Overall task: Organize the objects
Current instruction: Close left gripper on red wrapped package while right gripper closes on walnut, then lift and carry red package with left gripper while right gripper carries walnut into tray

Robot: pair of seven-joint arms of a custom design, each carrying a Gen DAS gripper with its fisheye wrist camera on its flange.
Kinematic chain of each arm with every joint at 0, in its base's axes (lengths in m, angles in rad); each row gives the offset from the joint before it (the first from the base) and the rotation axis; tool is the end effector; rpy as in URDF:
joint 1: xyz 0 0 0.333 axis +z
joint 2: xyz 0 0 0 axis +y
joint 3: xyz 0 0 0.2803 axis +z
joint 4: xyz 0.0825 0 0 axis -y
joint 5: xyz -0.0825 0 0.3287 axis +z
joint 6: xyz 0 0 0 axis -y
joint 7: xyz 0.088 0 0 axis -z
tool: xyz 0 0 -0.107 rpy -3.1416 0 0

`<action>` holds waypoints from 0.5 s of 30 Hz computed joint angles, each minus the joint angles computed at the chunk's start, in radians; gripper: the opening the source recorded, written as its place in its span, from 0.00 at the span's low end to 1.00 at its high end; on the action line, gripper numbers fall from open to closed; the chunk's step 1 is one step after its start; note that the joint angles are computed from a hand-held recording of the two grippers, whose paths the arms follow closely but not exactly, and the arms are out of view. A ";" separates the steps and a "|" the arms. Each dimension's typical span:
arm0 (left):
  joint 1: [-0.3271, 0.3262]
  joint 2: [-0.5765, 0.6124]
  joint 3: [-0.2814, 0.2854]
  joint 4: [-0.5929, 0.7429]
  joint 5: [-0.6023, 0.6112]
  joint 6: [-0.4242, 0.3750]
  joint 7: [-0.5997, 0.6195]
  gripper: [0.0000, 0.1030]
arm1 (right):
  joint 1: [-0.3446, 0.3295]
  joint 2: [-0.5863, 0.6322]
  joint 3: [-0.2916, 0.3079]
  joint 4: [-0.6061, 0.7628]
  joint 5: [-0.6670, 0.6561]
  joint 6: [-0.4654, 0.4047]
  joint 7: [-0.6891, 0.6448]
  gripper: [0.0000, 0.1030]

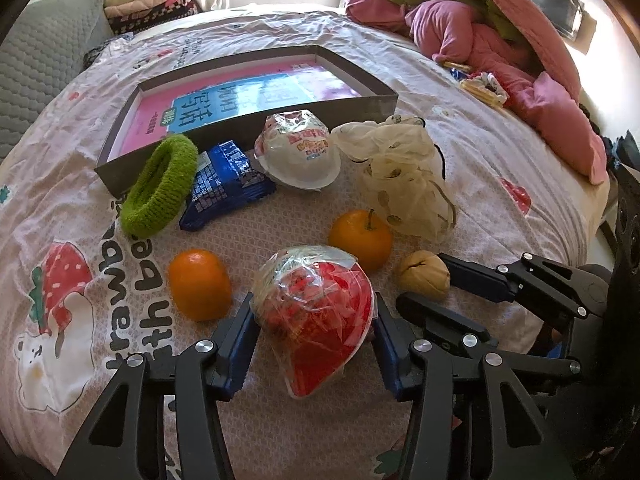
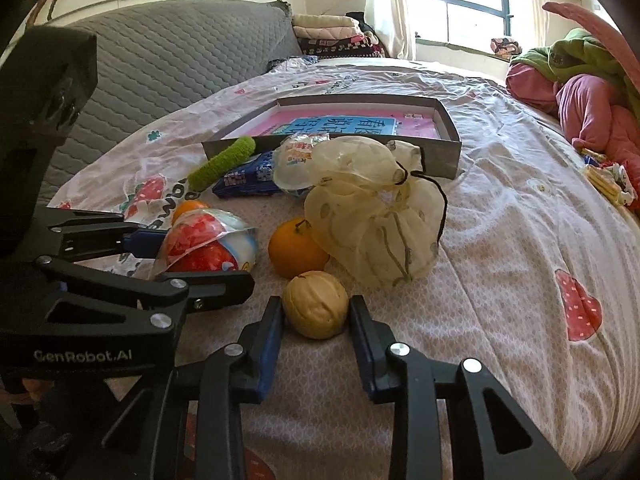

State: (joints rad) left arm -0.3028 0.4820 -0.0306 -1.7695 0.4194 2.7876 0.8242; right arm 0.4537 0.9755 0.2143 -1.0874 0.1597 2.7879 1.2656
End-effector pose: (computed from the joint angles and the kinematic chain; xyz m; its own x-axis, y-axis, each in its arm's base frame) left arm 0.5979 -0.2240 0.3507 0.0407 -0.9956 0.0850 -0.8386 -0.0802 -0.5387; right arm 0.6272 0.3997 0.3239 0.6609 -0.7422 -0.1106 -0.5892 -0.4219 -0.6891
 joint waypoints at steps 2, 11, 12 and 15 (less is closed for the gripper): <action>-0.024 -0.011 0.027 -0.011 0.038 0.008 -0.032 0.52 | -0.009 -0.016 0.009 -0.029 0.009 0.022 -0.005 0.33; -0.038 -0.057 0.059 -0.054 0.145 0.042 -0.131 0.52 | -0.041 -0.055 0.040 -0.103 0.027 0.123 -0.014 0.33; -0.040 -0.064 0.065 -0.060 0.160 0.049 -0.150 0.52 | -0.040 -0.058 0.040 -0.109 0.024 0.137 -0.015 0.33; -0.041 -0.081 0.078 -0.077 0.205 0.064 -0.198 0.52 | -0.045 -0.065 0.050 -0.122 0.017 0.168 -0.024 0.33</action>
